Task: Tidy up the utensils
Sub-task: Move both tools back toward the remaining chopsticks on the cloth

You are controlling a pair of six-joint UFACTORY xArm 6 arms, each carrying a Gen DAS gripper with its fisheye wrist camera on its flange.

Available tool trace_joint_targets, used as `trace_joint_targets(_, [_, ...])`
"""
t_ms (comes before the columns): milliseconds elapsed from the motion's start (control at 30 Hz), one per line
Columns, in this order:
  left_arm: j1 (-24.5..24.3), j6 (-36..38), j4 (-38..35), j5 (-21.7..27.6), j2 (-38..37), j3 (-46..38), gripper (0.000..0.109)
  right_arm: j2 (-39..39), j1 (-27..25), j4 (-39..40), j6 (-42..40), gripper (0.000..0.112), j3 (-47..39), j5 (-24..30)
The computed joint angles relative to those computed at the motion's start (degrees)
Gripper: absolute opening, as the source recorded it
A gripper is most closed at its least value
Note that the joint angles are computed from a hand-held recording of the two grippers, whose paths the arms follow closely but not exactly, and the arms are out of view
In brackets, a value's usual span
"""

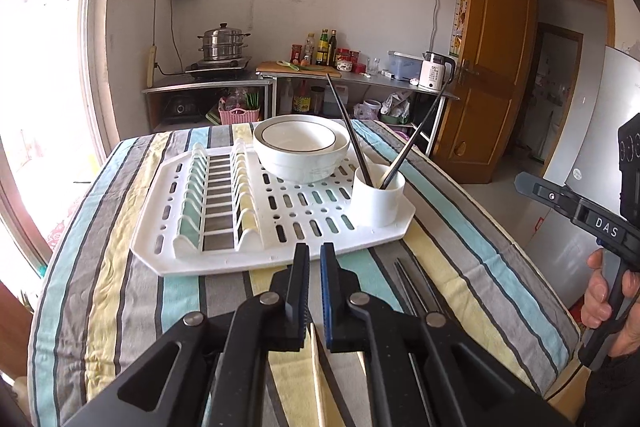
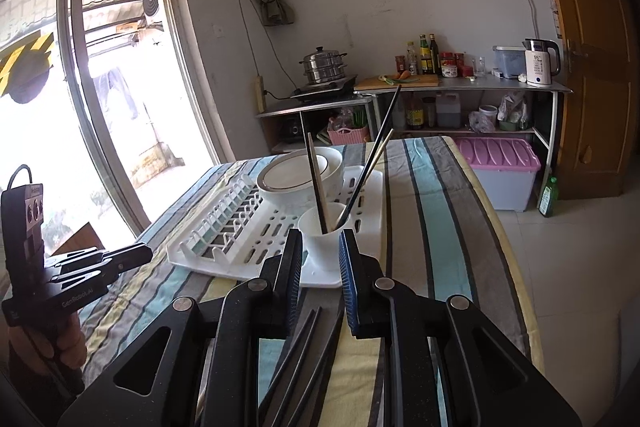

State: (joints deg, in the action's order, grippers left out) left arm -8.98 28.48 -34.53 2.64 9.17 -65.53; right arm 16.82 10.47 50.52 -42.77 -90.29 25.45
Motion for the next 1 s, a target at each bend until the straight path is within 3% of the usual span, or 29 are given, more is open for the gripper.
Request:
trace_joint_targets(400, [-0.6, -1.6, -0.7, -3.1, -5.3, 12.7, 0.007, -8.1, 0.8, 4.1, -3.8, 0.019, 13.6, 0.8])
trace_joint_targets(1000, [0.8, -10.0, 9.8, 2.2, 0.3, 8.8, 0.017, -5.7, 2.3, -0.8, 0.3, 0.019, 13.1, 2.2])
